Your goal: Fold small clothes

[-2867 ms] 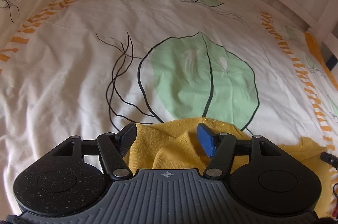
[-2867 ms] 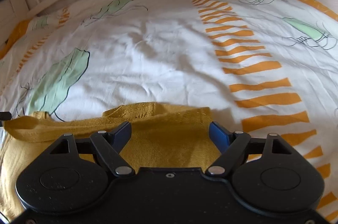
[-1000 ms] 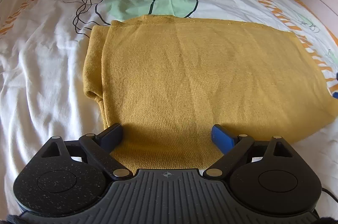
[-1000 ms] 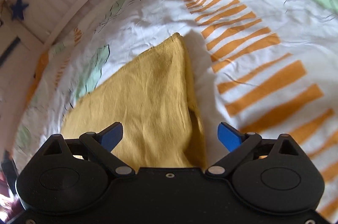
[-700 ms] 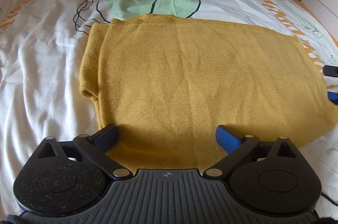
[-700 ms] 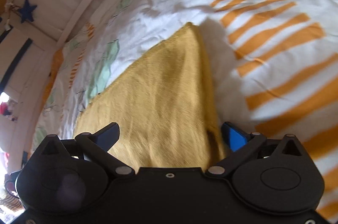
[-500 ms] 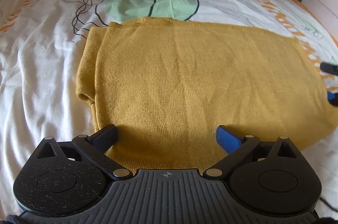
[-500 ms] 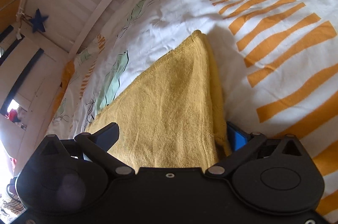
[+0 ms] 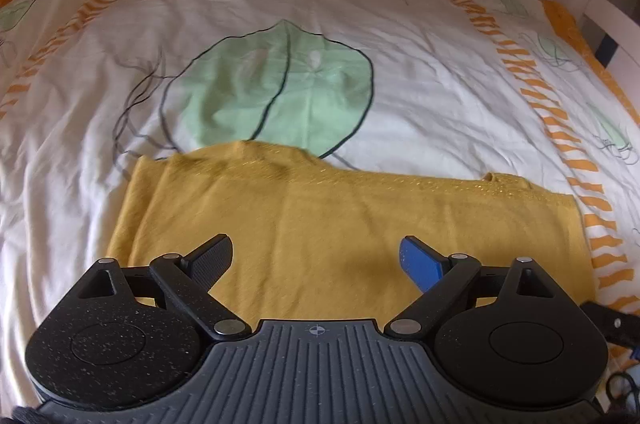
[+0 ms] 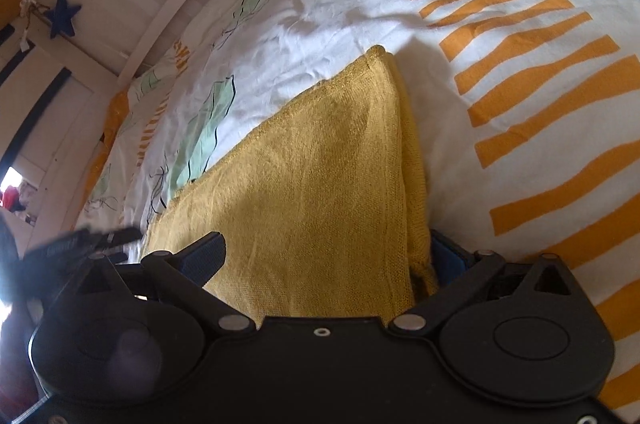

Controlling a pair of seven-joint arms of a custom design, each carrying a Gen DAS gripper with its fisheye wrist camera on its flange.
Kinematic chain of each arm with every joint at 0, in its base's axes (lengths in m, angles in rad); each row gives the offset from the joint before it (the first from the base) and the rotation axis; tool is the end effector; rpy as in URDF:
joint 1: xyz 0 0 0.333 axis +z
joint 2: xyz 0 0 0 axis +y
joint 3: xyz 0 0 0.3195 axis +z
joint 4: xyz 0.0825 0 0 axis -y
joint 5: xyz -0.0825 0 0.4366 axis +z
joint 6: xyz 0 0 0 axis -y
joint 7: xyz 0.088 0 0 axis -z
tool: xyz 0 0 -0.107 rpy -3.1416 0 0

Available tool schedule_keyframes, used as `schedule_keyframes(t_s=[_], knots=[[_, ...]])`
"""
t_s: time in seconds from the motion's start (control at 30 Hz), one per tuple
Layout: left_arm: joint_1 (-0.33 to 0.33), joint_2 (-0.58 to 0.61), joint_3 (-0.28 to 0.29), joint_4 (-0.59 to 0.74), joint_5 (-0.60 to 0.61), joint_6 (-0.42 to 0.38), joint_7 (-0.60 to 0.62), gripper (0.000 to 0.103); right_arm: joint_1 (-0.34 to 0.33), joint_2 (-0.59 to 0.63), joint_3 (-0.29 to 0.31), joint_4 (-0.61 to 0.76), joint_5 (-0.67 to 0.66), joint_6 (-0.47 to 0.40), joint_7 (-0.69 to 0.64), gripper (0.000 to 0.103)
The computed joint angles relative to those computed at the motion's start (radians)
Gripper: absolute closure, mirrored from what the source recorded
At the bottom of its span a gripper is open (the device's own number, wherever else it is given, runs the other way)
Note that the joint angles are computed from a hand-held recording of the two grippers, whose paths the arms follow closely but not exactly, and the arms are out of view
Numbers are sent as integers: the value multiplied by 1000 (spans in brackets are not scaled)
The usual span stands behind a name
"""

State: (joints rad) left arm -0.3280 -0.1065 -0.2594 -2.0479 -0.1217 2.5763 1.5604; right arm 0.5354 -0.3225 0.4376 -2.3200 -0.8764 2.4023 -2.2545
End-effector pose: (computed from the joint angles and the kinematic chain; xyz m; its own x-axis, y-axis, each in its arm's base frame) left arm 0.5145 -0.3459 0.5419 -0.5060 -0.8576 0.0920 -0.7238 0.3642 -0.5861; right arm 0.2994 0.4461 0.4793 -0.4927 -0.6013 -0.6290 -0.4038 0.7983 -0.4468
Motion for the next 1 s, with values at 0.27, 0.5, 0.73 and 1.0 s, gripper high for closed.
schedule_keyframes(t_s=[0.27, 0.5, 0.73, 1.0], knots=[[-23, 97, -33, 73, 158, -48, -113, 14, 10, 11, -15, 15, 46, -5, -79, 0], [-37, 128, -32, 89, 217, -68, -117, 12, 0, -1, -10, 2, 45, 11, -64, 0], [-30, 144, -27, 89, 148, -61, -42, 6, -26, -15, -4, -23, -12, 60, -10, 0], [-33, 156, -26, 97, 172, -60, -55, 0, -135, -59, 41, -91, -313, 228, 349, 0]])
